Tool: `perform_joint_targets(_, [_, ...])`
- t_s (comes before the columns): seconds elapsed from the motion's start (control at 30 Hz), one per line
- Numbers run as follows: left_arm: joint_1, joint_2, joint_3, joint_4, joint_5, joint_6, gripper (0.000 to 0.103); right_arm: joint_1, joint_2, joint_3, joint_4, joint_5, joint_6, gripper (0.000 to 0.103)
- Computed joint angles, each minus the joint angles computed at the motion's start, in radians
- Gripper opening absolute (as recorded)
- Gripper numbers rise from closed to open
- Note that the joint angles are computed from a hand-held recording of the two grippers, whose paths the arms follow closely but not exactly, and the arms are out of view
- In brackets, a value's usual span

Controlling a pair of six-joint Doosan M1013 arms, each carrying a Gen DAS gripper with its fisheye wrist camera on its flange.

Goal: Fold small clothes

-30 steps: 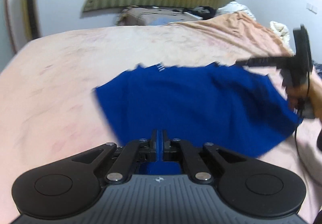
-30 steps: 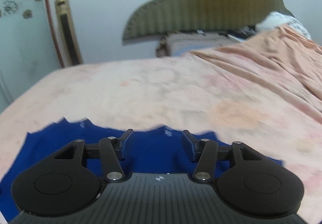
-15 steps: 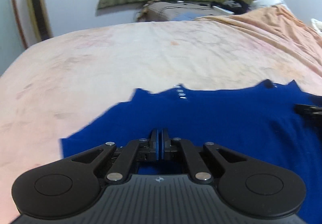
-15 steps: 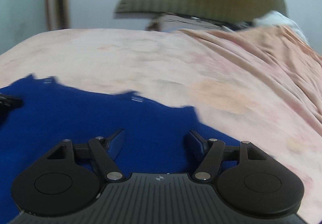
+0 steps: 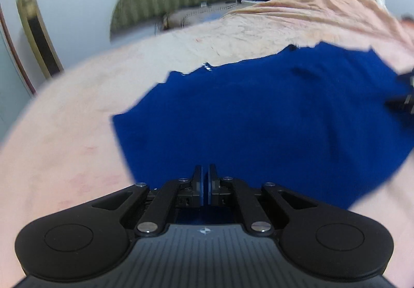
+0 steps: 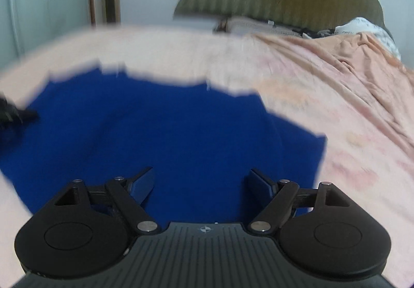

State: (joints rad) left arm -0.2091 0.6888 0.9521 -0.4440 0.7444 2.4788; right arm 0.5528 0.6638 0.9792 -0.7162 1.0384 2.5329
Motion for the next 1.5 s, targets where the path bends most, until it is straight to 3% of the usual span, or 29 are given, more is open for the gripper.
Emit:
perform_joint_targets(0.1, [0.012,-0.028,0.049,0.023,-0.032,0.04,0.003,0.025,-0.005,0.029,-0.096,0.132,0.019,0.094])
perform_joint_targets(0.2, [0.017,-0.048,0.069,0.048,-0.03,0.039,0.003,0.035,-0.011,0.032,-0.123,0.263,0.029,0.095])
perform_joint_targets(0.3, [0.027,-0.058,0.067,-0.073,0.0,0.059,0.004,0.05,0.011,-0.018,-0.159,0.349,0.02,0.09])
perform_joint_targets(0.33, [0.027,-0.057,0.061,-0.105,0.014,0.054,0.004,0.057,0.008,-0.015,-0.176,0.33,0.04,0.089])
perform_joint_targets(0.47, [-0.001,-0.045,0.037,-0.088,0.054,-0.023,0.004,0.052,0.003,-0.032,-0.153,0.112,0.1,0.09])
perform_joint_targets(0.53, [-0.012,-0.038,0.025,-0.045,0.107,-0.05,0.004,0.047,0.033,-0.084,-0.1,0.058,0.036,0.09])
perform_joint_targets(0.6, [-0.016,-0.05,0.057,-0.022,0.091,-0.027,0.004,0.041,0.062,-0.132,0.0,0.025,-0.069,0.091])
perform_joint_targets(0.67, [-0.012,-0.084,0.121,-0.033,0.03,0.05,0.004,0.045,0.086,-0.163,0.062,0.056,-0.166,0.093])
perform_joint_targets(0.73, [-0.001,-0.101,0.142,-0.061,0.029,0.069,0.005,0.058,0.091,-0.163,0.075,0.112,-0.218,0.095])
perform_joint_targets(0.83, [0.007,-0.096,0.116,-0.142,0.055,0.017,0.005,0.077,0.058,-0.127,0.067,0.131,-0.123,0.097])
perform_joint_targets(0.93, [-0.017,-0.066,0.064,-0.113,0.093,-0.092,0.012,0.08,0.036,-0.087,-0.003,0.05,0.072,0.097])
perform_joint_targets(1.0, [-0.041,-0.053,0.051,-0.023,0.11,-0.166,0.017,0.077,0.039,-0.084,-0.008,-0.019,0.155,0.097])
perform_joint_targets(1.07, [-0.054,-0.081,0.115,-0.001,0.02,-0.153,0.018,0.074,0.063,-0.114,0.032,-0.02,0.127,0.097])
perform_joint_targets(1.13, [-0.054,-0.102,0.161,-0.01,-0.026,-0.125,0.019,0.079,0.102,-0.17,0.063,0.08,0.041,0.098])
perform_joint_targets(1.3, [-0.048,-0.121,0.207,-0.044,-0.079,-0.155,0.024,0.112,0.048,-0.053,-0.059,0.027,0.248,0.1])
perform_joint_targets(1.4, [-0.053,-0.132,0.228,-0.032,-0.113,-0.158,0.026,0.123,0.04,-0.028,-0.132,0.051,0.367,0.101])
perform_joint_targets(1.5, [-0.056,-0.144,0.251,-0.025,-0.145,-0.155,0.027,0.122,0.047,-0.029,-0.111,0.07,0.356,0.103])
